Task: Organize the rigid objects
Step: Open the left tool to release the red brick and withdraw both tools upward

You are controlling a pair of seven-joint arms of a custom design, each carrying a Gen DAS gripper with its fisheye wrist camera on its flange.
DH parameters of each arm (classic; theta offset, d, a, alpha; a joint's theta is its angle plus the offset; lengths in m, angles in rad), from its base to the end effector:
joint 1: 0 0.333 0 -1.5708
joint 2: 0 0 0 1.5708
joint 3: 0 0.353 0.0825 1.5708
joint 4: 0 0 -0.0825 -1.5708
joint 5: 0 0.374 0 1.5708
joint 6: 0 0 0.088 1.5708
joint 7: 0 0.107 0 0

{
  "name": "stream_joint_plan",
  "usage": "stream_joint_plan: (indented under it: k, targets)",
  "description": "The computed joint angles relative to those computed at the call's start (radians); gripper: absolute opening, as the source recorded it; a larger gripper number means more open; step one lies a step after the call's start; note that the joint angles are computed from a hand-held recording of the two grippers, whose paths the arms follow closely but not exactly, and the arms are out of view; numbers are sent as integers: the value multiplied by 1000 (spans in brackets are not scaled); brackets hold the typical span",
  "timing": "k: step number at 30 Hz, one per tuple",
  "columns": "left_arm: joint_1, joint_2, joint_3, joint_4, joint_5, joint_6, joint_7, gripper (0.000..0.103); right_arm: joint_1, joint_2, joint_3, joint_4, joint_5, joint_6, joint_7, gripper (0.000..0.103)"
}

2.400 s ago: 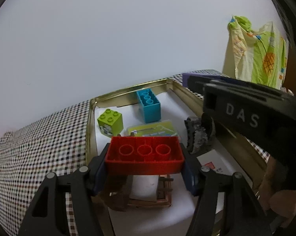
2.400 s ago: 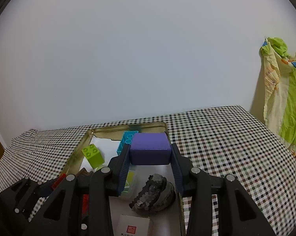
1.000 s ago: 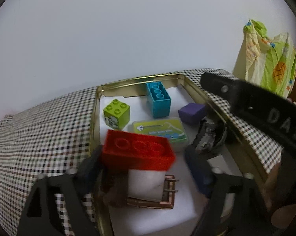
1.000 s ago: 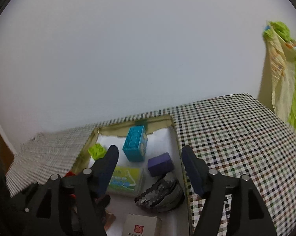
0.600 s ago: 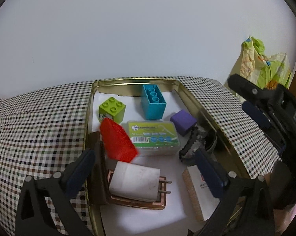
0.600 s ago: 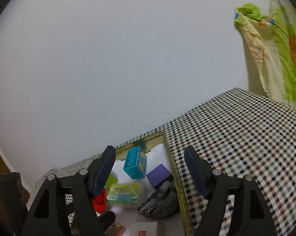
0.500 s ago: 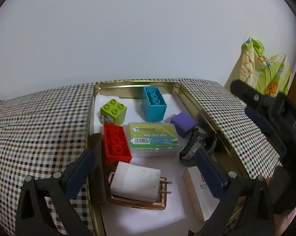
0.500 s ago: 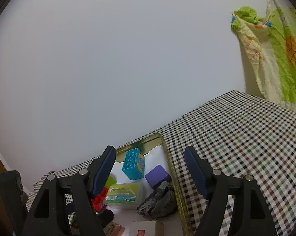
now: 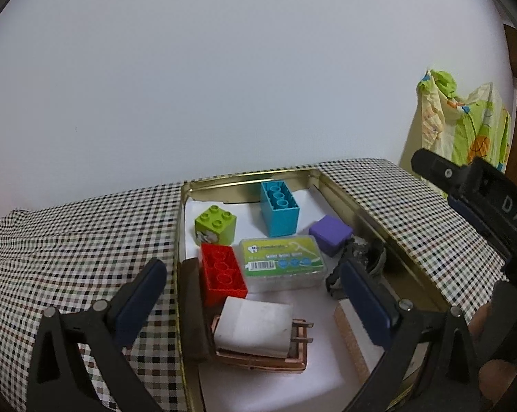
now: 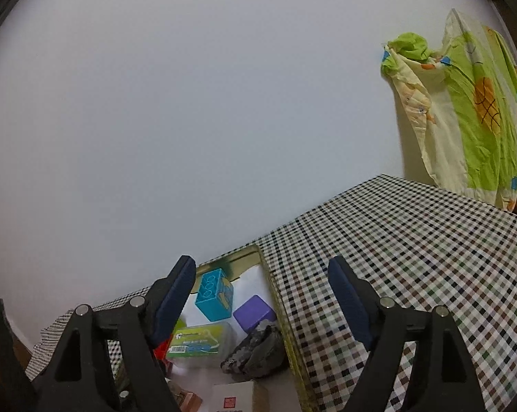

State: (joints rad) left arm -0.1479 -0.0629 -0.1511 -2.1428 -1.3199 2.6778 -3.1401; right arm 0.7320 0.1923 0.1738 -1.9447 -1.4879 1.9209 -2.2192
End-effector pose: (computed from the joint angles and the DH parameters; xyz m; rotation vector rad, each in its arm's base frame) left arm 0.5327 -0.1346 0.5210 -0.9209 2.3151 -1.2786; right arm 0.4336 0.4293 0.4631 -0.7313 1.8607 -1.0557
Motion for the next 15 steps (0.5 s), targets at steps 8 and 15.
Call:
stream_joint_plan:
  k: [8, 15]
  targets:
    - [-4, -2, 0, -4, -33, 10, 22, 102, 38, 38, 3, 50, 9, -89, -89, 81]
    - [-17, -27, -4, -26, -226, 54, 220, 102, 68, 48, -5, 58, 21, -143, -101, 82]
